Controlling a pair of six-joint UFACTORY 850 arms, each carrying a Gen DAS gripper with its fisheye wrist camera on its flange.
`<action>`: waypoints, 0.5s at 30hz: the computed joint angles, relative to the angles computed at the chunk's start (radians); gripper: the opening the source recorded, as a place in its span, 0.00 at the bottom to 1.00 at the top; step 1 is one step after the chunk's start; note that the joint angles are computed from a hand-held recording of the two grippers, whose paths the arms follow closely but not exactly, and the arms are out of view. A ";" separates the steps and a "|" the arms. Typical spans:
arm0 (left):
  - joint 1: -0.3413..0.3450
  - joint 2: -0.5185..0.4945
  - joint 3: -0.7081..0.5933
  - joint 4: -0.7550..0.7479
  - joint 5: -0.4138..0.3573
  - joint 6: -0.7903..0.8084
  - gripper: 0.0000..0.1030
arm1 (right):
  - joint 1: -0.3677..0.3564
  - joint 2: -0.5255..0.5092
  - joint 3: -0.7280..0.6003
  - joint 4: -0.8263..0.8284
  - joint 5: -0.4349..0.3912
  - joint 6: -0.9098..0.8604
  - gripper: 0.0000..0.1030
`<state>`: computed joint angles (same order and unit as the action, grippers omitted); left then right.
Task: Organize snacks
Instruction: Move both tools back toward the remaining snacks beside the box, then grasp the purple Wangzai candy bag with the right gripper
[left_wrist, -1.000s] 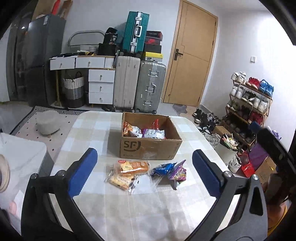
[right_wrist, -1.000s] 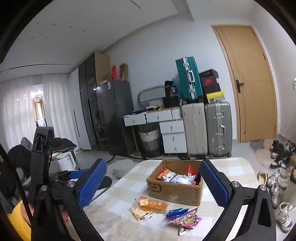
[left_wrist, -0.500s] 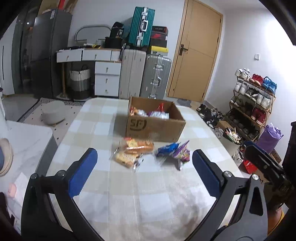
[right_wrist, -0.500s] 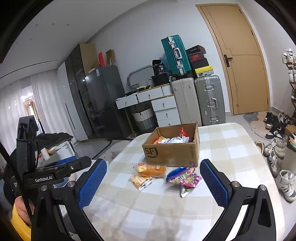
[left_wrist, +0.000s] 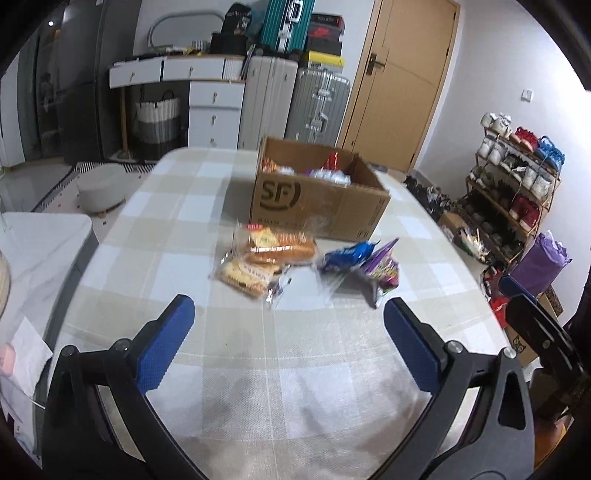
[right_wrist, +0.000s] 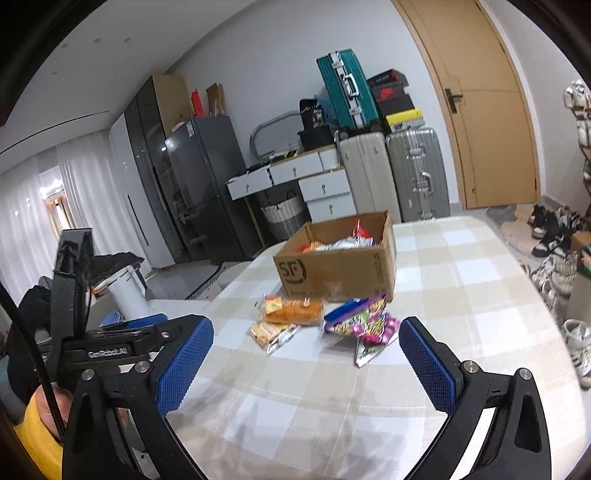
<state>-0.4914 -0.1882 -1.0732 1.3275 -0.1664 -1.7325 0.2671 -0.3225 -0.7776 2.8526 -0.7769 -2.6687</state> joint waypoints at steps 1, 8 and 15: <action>0.005 -0.017 -0.008 -0.020 0.008 0.020 0.99 | -0.002 -0.011 -0.006 -0.013 -0.002 0.006 0.99; 0.029 -0.128 -0.079 -0.229 0.039 0.236 0.99 | -0.010 -0.092 -0.068 -0.052 0.015 0.021 0.99; 0.060 -0.212 -0.137 -0.598 0.055 0.596 0.99 | -0.032 -0.170 -0.149 -0.133 0.065 0.103 0.99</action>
